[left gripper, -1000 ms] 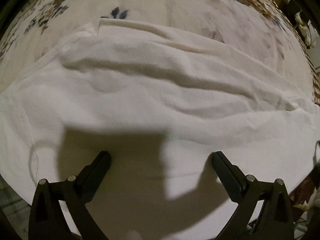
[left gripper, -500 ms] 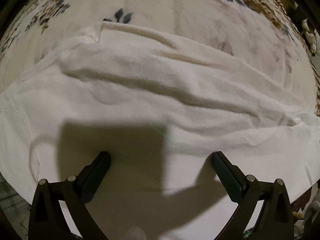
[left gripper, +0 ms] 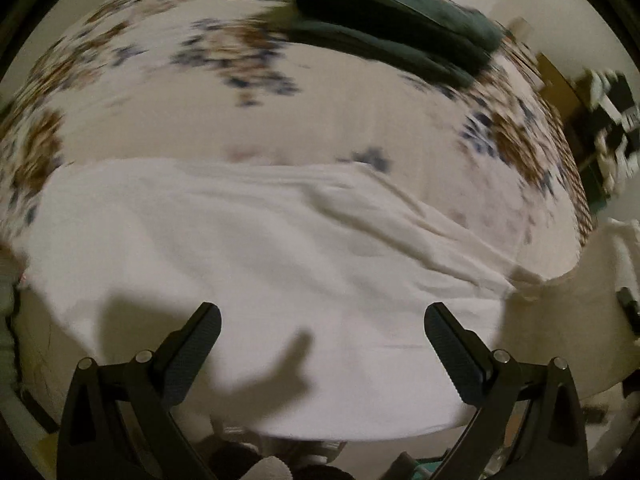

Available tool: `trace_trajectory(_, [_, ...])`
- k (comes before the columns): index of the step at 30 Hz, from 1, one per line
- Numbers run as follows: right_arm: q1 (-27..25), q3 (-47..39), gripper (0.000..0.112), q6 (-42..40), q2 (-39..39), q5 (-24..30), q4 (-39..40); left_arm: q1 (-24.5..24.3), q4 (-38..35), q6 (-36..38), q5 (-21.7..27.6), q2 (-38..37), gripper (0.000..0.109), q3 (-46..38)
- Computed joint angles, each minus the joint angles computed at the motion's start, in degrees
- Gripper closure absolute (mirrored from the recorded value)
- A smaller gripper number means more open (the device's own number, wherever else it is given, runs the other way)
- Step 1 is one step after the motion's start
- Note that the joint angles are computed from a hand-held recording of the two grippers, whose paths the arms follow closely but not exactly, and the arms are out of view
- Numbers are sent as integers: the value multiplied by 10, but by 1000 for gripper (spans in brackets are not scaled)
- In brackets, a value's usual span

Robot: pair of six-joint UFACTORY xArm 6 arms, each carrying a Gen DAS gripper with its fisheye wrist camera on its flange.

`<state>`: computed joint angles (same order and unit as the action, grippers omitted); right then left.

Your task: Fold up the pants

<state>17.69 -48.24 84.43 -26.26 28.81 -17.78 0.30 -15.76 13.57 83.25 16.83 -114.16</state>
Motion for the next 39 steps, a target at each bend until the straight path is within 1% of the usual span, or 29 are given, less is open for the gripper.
trace_trajectory(3, [52, -98, 104, -8, 138, -19, 14, 54, 3, 12, 10, 5, 6, -13])
trace_trajectory(5, [82, -180, 104, -36, 242, -17, 37, 75, 12, 24, 3, -2, 6, 3])
trace_trajectory(7, [104, -242, 104, -72, 320, -15, 70, 98, 22, 34, 1, 3, 6, 5])
trace_trajectory(9, [134, -327, 104, -118, 403, 22, 102, 114, 27, 41, -8, 4, 6, 11])
trace_trajectory(10, [147, -386, 101, -145, 450, 68, 119, 120, 30, 44, -10, 5, 6, 13])
trace_trajectory(11, [156, -440, 92, -161, 491, 113, 130, 129, 32, 49, -15, 5, 6, 16])
trace_trajectory(12, [161, -481, 84, -184, 523, 142, 155, 137, 36, 51, -23, 4, 6, 23])
trace_trajectory(13, [162, -524, 67, -215, 556, 170, 189, 143, 38, 51, -22, 9, 6, 17])
trace_trajectory(14, [169, -560, 58, -242, 580, 183, 212, 152, 41, 47, -17, 19, 6, 6])
trace_trajectory(15, [171, -571, 58, -266, 586, 173, 233, 159, 43, 41, -13, 28, 6, -5])
trace_trajectory(16, [173, -565, 58, -304, 583, 141, 276, 166, 42, 38, -7, 36, 6, -17])
trace_trajectory(17, [176, -548, 58, -319, 569, 110, 308, 173, 42, 32, -1, 45, 6, -30])
trace_trajectory(18, [175, -527, 58, -317, 551, 97, 317, 181, 42, 24, 1, 53, 6, -42])
trace_trajectory(19, [174, -510, 58, -297, 532, 94, 301, 183, 43, 18, 2, 59, 6, -49])
trace_trajectory(20, [174, -488, 58, -256, 509, 95, 263, 188, 45, 11, 2, 64, 6, -55])
trace_trajectory(21, [170, -468, 58, -217, 488, 108, 231, 193, 46, 2, 3, 71, 6, -62])
trace_trajectory(22, [163, -460, 58, -185, 477, 145, 200, 197, 48, -8, 4, 76, 6, -66])
trace_trajectory(23, [152, -469, 58, -176, 481, 189, 188, 200, 52, -20, 4, 82, 6, -70])
trace_trajectory(24, [144, -478, 58, -176, 488, 216, 189, 204, 53, -34, 2, 86, 6, -70])
trace_trajectory(25, [136, -478, 60, -182, 496, 236, 198, 208, 55, -47, 1, 89, 6, -69])
trace_trajectory(26, [130, -497, 67, -191, 515, 252, 208, 211, 63, -61, -4, 90, 6, -65])
trace_trajectory(27, [127, -519, 69, -215, 538, 266, 228, 214, 67, -75, -15, 88, 6, -56])
trace_trajectory(28, [128, -561, 69, -240, 568, 296, 237, 220, 67, -89, -25, 88, 6, -48])
trace_trajectory(29, [136, -600, 69, -258, 592, 323, 223, 222, 68, -97, -30, 89, 6, -46])
trace_trajectory(30, [139, -618, 69, -273, 603, 326, 225, 227, 64, -112, -34, 93, 6, -46])
trace_trajectory(31, [139, -614, 69, -290, 603, 312, 243, 233, 52, -123, -35, 100, 6, -50])
trace_trajectory(34, [140, -566, 69, -280, 576, 280, 256, 253, -26, -163, -26, 133, 6, -72])
trace_trajectory(38, [141, -504, 69, -273, 535, 265, 254, 267, -137, -171, -71, 130, 7, -36])
trace_trajectory(39, [140, -519, 69, -273, 543, 270, 253, 271, -175, -164, -91, 123, 12, -17])
